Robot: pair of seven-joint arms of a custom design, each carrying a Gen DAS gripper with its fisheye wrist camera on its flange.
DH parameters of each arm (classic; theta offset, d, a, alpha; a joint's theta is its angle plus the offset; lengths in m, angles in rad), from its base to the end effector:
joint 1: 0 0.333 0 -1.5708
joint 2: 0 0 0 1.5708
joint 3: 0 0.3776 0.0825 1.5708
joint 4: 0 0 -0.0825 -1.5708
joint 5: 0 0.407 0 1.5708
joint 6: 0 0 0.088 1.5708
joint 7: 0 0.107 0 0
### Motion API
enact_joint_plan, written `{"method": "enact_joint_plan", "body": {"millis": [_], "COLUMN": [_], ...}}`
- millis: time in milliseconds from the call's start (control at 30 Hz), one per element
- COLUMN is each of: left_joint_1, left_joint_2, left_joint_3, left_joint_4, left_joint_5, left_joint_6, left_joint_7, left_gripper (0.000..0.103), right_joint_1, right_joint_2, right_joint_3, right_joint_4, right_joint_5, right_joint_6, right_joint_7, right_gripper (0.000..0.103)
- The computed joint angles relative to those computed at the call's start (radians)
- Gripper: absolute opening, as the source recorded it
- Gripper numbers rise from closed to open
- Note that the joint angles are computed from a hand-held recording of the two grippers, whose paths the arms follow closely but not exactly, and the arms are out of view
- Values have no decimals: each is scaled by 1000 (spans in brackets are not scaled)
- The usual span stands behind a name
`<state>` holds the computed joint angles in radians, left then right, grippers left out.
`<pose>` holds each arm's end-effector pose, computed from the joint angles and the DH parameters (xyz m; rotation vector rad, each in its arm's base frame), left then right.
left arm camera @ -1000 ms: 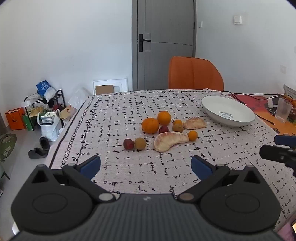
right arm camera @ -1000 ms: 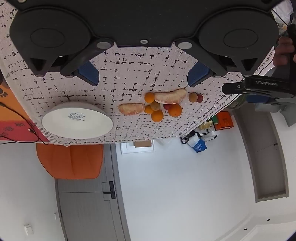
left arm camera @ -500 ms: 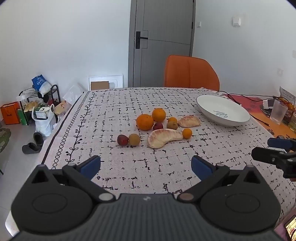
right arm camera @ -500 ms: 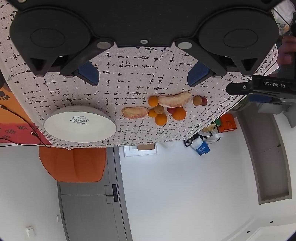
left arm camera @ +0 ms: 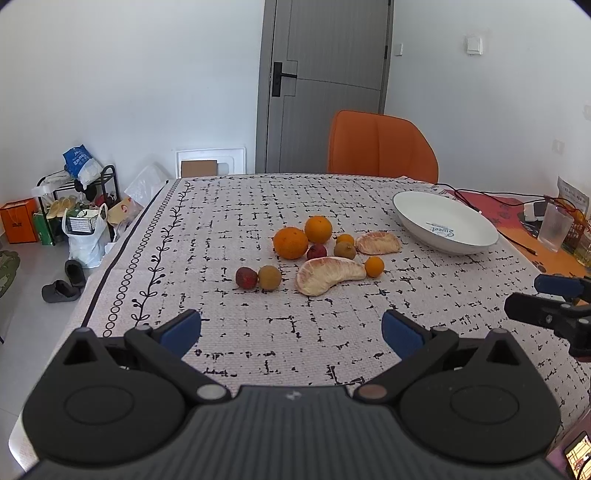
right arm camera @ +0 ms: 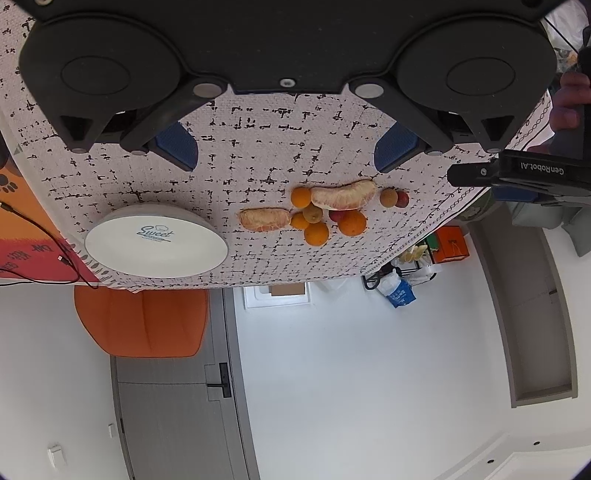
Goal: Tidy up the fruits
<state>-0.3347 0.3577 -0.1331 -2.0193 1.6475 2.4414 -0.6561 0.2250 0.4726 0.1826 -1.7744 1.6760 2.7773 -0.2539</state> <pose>0.5802 -0.2858 0.3231 -1.8866 1.2072 -0.7180 0.6781 0.2275 0.3566 -1.9205 0.9235 -0.2958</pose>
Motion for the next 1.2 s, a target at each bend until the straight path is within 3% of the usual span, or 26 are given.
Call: {"method": "enact_joint_plan", "body": {"millis": [1200], "left_joint_1": [7], "left_joint_2": [-14], "left_joint_3": [-7], "left_joint_4": [-13], "left_joint_5": [30], "left_joint_6": [10], "left_joint_7": [-31], "left_gripper": [103], "right_joint_1": [3], "right_joint_2": [4], "right_joint_3": [6], "right_joint_4": [2], "right_joint_5": [-22], "right_joint_6": [31], "right_joint_7": [24], "right_gripper": [103]}}
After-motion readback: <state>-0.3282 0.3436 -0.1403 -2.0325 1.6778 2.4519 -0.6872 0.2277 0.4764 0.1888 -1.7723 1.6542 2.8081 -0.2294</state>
